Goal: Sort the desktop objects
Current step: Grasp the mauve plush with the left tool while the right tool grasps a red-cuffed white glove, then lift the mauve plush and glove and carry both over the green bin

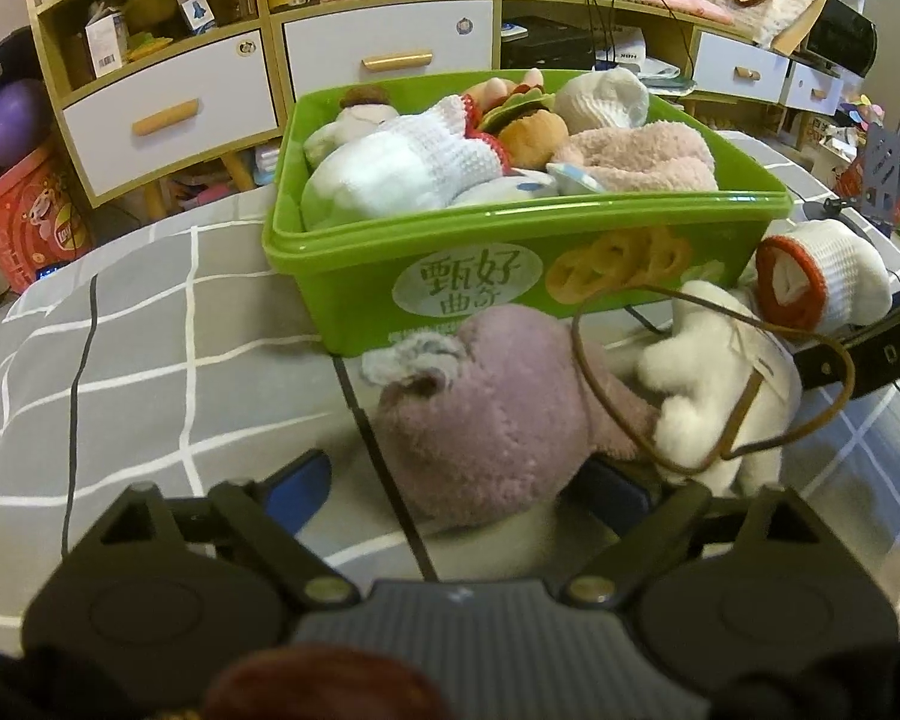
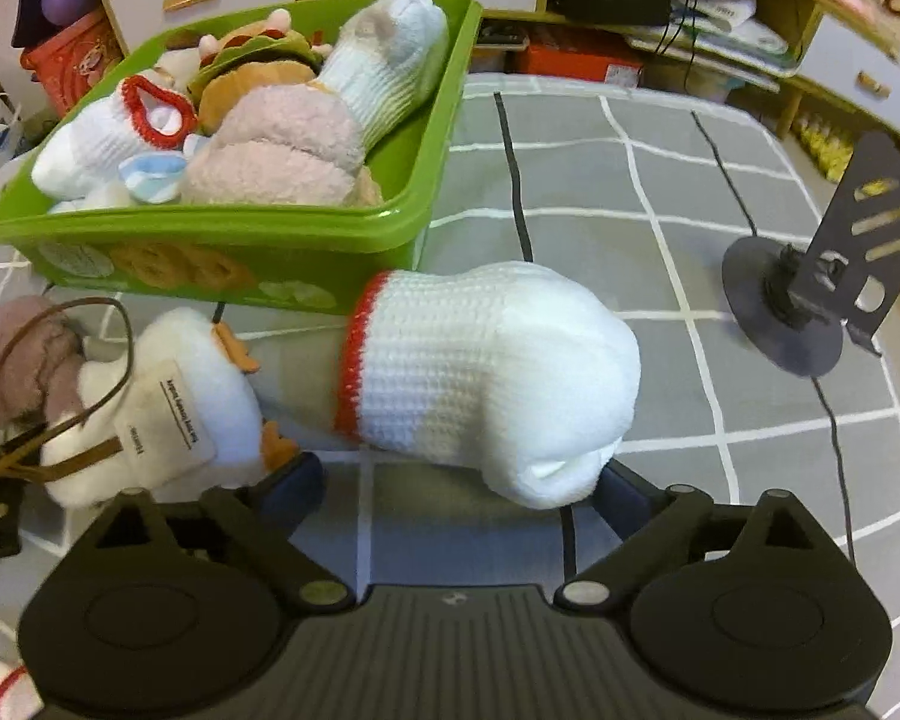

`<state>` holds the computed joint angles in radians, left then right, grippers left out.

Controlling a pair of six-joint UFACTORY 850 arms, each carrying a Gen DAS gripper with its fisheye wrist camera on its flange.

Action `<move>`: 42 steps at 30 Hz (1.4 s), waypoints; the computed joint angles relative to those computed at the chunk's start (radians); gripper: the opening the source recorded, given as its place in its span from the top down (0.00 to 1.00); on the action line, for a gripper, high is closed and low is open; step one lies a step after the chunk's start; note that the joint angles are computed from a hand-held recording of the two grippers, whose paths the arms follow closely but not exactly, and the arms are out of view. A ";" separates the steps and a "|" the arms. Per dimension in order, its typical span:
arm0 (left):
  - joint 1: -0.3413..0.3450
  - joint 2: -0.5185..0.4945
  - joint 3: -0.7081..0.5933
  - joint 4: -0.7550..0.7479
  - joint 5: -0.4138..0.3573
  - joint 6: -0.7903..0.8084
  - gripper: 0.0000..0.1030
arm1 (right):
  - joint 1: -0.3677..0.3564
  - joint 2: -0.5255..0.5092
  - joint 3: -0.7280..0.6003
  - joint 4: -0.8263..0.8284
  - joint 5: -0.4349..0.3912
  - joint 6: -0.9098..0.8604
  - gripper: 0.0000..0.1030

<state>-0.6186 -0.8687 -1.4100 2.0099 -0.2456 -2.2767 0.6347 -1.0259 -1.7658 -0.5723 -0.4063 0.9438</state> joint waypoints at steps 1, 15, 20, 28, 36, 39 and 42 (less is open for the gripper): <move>-0.001 -0.001 0.001 0.015 -0.004 -0.017 0.09 | -0.001 -0.002 -0.006 0.010 -0.005 0.002 0.05; -0.006 0.016 0.005 -0.005 -0.009 -0.009 0.73 | -0.004 0.025 0.009 0.032 -0.018 0.016 0.42; -0.001 0.025 0.011 -0.012 0.008 -0.013 0.77 | -0.008 0.040 0.026 0.060 -0.009 -0.005 0.47; 0.003 0.043 0.023 -0.011 0.032 -0.041 0.77 | -0.021 0.082 0.075 0.161 0.029 -0.081 0.92; 0.000 0.073 0.047 -0.108 0.036 0.018 0.77 | -0.045 0.104 0.111 0.300 0.067 -0.181 0.62; 0.001 0.088 0.059 -0.148 0.036 0.038 0.77 | -0.043 0.104 0.114 0.225 0.064 -0.114 0.30; 0.001 0.102 0.072 -0.115 0.036 -0.005 0.77 | -0.040 0.089 0.092 0.178 0.044 -0.083 0.24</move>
<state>-0.6175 -0.7668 -1.3376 1.8945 -0.2098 -2.2820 0.5949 -0.9373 -1.6735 -0.3942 -0.3623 0.8610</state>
